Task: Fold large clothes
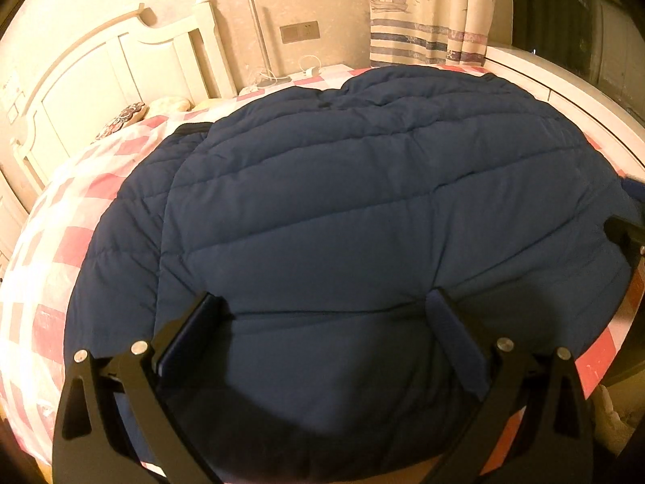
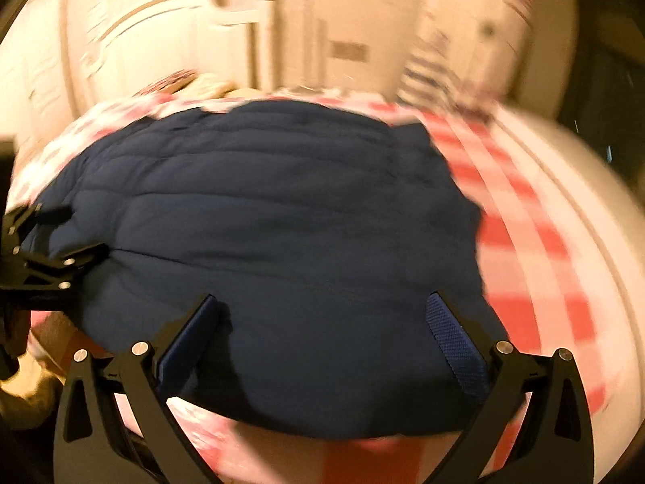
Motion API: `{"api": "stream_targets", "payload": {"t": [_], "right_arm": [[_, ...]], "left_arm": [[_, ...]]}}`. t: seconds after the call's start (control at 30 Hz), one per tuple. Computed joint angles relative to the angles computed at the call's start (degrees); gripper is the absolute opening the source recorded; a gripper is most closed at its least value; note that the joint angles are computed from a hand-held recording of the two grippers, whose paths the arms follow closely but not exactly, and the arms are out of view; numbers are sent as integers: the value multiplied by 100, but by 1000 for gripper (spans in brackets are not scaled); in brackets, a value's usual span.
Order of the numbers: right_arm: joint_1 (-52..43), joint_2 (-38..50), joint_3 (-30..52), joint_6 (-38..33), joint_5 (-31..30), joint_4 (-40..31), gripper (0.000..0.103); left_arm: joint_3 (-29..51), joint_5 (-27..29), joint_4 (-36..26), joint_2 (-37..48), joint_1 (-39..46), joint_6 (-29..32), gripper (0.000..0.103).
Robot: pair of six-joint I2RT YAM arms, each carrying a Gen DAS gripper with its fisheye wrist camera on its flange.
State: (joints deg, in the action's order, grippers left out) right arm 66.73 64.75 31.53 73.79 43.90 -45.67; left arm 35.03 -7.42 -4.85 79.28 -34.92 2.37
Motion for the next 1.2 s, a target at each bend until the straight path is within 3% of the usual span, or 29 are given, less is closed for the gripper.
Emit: {"api": "stream_targets", "payload": {"t": [0.1, 0.2, 0.27, 0.5, 0.63, 0.7, 0.8, 0.9, 1.03, 1.1, 1.2], "right_arm": [[-60, -762, -767, 11, -152, 557, 98], [-142, -383, -590, -34, -181, 534, 99], [-260, -601, -643, -217, -321, 581, 99], [55, -817, -616, 144, -245, 195, 98], [189, -761, -301, 530, 25, -344, 98], [130, -1067, -323, 522, 165, -436, 98], [-526, -1682, -494, -82, -15, -81, 98], [-1881, -1842, -402, -1407, -716, 724, 98], [-3172, -709, 392, -3514, -1228, 2005, 98], [-3938, 255, 986, -4378, -1902, 2477, 98], [-4629, 1408, 1638, -4896, -2495, 2724, 98]], "left_arm": [[-11, 7, 21, 8, 3, -7, 101], [-17, 13, 33, 11, 15, 19, 101], [-12, 28, 29, 12, 23, 13, 101], [-28, 22, 37, 3, 27, -3, 101], [413, 690, -721, -144, 424, -70, 101], [730, 848, -817, -245, 708, 47, 101], [1494, 475, -840, 132, 830, 259, 101], [2584, 101, -931, 1133, 805, 324, 101], [4189, -304, -1464, 2580, 631, 414, 101], [4631, -510, -1578, 3017, 612, 467, 101], [5101, -714, -1612, 3614, 662, 473, 101]]}}
